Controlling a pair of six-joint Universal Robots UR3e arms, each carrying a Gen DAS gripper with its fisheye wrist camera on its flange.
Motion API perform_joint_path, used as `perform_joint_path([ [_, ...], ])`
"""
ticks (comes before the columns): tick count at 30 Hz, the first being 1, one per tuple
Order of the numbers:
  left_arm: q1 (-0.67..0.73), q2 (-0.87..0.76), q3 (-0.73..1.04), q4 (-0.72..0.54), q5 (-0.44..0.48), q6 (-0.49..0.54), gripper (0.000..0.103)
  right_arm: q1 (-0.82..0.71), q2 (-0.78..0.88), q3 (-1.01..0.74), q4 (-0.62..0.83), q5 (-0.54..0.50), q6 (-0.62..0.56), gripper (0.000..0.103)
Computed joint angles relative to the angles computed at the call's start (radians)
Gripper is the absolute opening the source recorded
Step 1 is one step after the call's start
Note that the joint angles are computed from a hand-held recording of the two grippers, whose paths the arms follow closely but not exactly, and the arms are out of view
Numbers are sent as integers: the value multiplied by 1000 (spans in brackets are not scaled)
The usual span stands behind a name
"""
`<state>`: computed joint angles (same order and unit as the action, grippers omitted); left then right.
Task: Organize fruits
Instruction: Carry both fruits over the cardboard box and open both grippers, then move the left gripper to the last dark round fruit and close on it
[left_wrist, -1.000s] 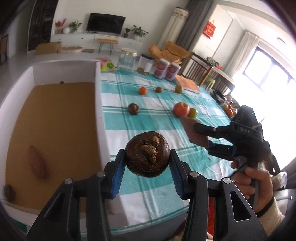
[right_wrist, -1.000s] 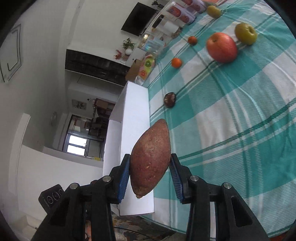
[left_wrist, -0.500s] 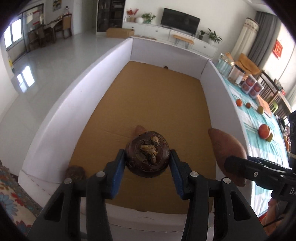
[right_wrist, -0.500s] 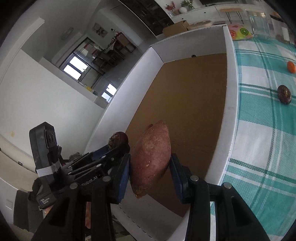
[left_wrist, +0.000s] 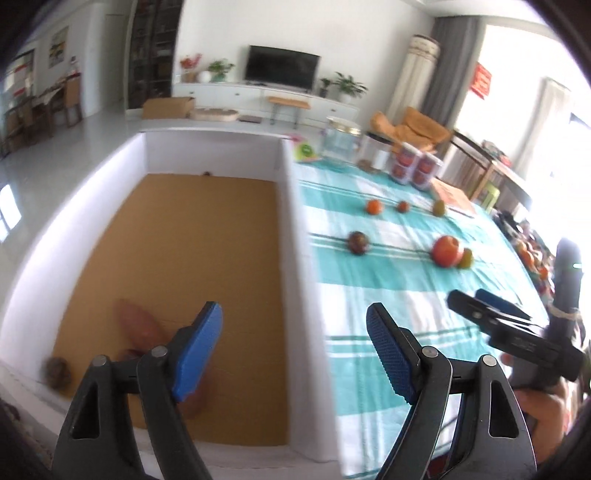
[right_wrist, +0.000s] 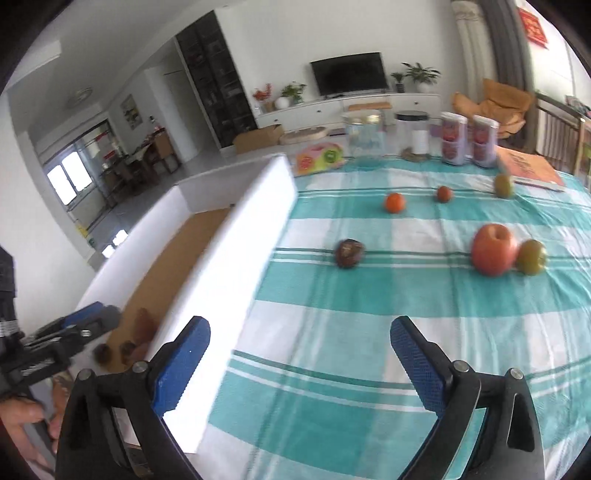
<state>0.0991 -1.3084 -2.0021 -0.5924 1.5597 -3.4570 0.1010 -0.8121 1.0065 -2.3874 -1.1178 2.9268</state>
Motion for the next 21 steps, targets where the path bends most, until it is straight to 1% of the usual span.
perform_joint_path([
  [2, -101, -108, 84, 4, -17, 3, 83, -67, 30, 26, -31, -89, 33, 98],
  [4, -170, -236, 176, 6, -74, 10, 83, -120, 50, 58, -87, -209, 46, 98],
  [5, -208, -305, 220, 21, -95, 10, 83, -147, 48, 95, -136, -242, 48, 98],
  [6, -243, -376, 265, 39, -98, 16, 83, -170, 43, 125, -171, -265, 80, 98],
  [7, -280, -449, 318, 51, -77, 21, 83, -202, 41, 121, -154, -244, 138, 98],
  [8, -313, -525, 381, 52, -46, 26, 83, -239, 29, 142, -179, -191, 161, 98],
  [9, -341, -592, 441, 48, -16, 29, 83, -245, 20, 164, -231, -197, 175, 98],
  [10, -354, -655, 495, 47, 8, 37, 83, -239, 11, 187, -282, -237, 184, 98],
  [11, -374, -712, 550, 40, 44, 34, 83, -232, 10, 192, -299, -262, 190, 98],
  [12, -385, -757, 595, 32, 75, 31, 83, -234, 6, 200, -294, -263, 188, 99],
  [16, -383, -869, 689, 33, 125, 22, 83, -204, 61, 122, -249, -350, 204, 99],
  [18, -378, -898, 696, 41, 140, 16, 83, -186, 88, 84, -230, -394, 206, 98],
  [19, -385, -908, 687, 79, 168, 26, 83, -178, 99, 67, -217, -412, 202, 98],
  [21, -386, -920, 702, 72, 183, 40, 83, -166, 114, 53, -209, -439, 188, 98],
])
